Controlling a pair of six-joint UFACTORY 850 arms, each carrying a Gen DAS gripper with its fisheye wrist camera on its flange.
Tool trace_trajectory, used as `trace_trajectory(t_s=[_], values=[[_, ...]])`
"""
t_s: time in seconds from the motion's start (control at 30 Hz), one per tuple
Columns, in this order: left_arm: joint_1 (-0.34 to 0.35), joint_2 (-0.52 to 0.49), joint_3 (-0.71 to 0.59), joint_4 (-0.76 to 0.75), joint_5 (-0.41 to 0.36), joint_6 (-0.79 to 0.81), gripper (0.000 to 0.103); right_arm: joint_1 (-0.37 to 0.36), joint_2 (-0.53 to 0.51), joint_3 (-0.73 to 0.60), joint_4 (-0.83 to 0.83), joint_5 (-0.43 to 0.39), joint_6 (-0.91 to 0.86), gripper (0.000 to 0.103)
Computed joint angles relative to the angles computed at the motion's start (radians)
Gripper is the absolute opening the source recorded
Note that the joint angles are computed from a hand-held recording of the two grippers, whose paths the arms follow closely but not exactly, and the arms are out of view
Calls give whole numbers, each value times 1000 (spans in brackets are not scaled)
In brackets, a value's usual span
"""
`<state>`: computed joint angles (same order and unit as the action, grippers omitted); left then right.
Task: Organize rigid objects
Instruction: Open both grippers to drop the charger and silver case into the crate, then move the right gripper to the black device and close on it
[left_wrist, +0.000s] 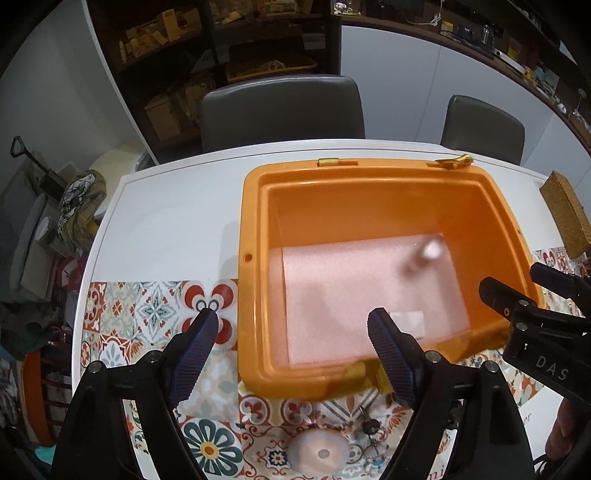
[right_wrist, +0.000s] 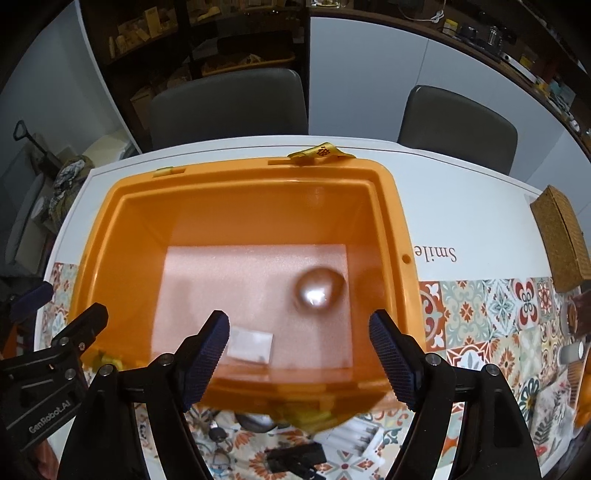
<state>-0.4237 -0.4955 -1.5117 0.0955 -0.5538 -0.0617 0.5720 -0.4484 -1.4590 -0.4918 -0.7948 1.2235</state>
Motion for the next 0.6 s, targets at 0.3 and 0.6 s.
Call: trace_trajectory(t_s=[0.3, 0.6], values=[[-12, 107, 118, 133, 81, -112, 88, 48, 80, 74, -74, 22, 96, 78], [-11, 209, 225, 102, 117, -101, 88, 99, 152, 148, -133, 48, 174, 78]])
